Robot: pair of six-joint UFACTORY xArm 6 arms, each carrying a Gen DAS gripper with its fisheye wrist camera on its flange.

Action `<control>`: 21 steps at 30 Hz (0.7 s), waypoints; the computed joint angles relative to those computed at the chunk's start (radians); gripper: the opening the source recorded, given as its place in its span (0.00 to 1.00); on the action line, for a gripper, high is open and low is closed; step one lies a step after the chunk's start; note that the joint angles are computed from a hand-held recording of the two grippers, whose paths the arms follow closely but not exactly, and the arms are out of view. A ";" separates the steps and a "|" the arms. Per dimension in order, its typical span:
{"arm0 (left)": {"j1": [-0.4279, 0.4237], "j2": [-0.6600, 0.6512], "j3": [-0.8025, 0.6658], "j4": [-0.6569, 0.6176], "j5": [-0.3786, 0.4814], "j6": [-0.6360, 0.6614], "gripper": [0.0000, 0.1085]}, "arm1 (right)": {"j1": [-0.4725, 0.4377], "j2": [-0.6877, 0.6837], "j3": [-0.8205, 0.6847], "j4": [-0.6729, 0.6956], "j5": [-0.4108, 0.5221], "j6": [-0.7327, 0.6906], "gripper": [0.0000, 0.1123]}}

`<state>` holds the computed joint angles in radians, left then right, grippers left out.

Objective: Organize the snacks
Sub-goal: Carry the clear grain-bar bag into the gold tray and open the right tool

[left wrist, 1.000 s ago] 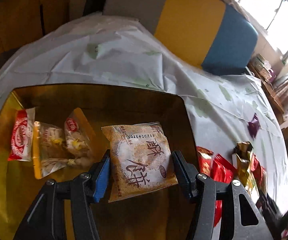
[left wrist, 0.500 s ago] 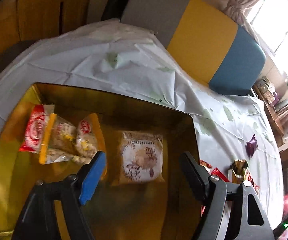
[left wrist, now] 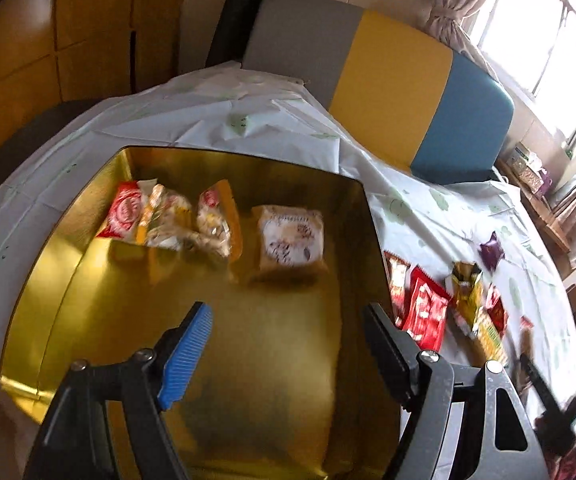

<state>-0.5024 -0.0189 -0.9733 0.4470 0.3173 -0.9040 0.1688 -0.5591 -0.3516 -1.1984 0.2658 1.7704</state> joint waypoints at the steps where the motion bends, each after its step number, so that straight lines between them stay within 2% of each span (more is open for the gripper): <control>1: 0.000 -0.005 0.008 0.018 0.000 -0.017 0.72 | 0.001 -0.009 0.002 -0.014 0.004 0.016 0.27; 3: -0.002 -0.028 0.037 0.062 -0.001 -0.047 0.73 | 0.017 -0.026 0.005 -0.019 0.030 0.024 0.27; 8: -0.004 -0.090 0.096 0.225 0.021 -0.158 0.73 | 0.080 -0.048 0.000 0.081 0.098 -0.071 0.27; 10: -0.001 -0.111 0.117 0.277 0.019 -0.197 0.76 | 0.112 -0.061 -0.001 0.101 0.117 -0.090 0.27; 16: 0.014 -0.154 0.171 0.336 0.015 -0.262 0.77 | 0.192 -0.017 -0.059 0.174 0.068 -0.163 0.27; 21: 0.022 -0.184 0.205 0.390 0.032 -0.323 0.77 | 0.276 0.114 -0.188 0.291 0.013 -0.307 0.27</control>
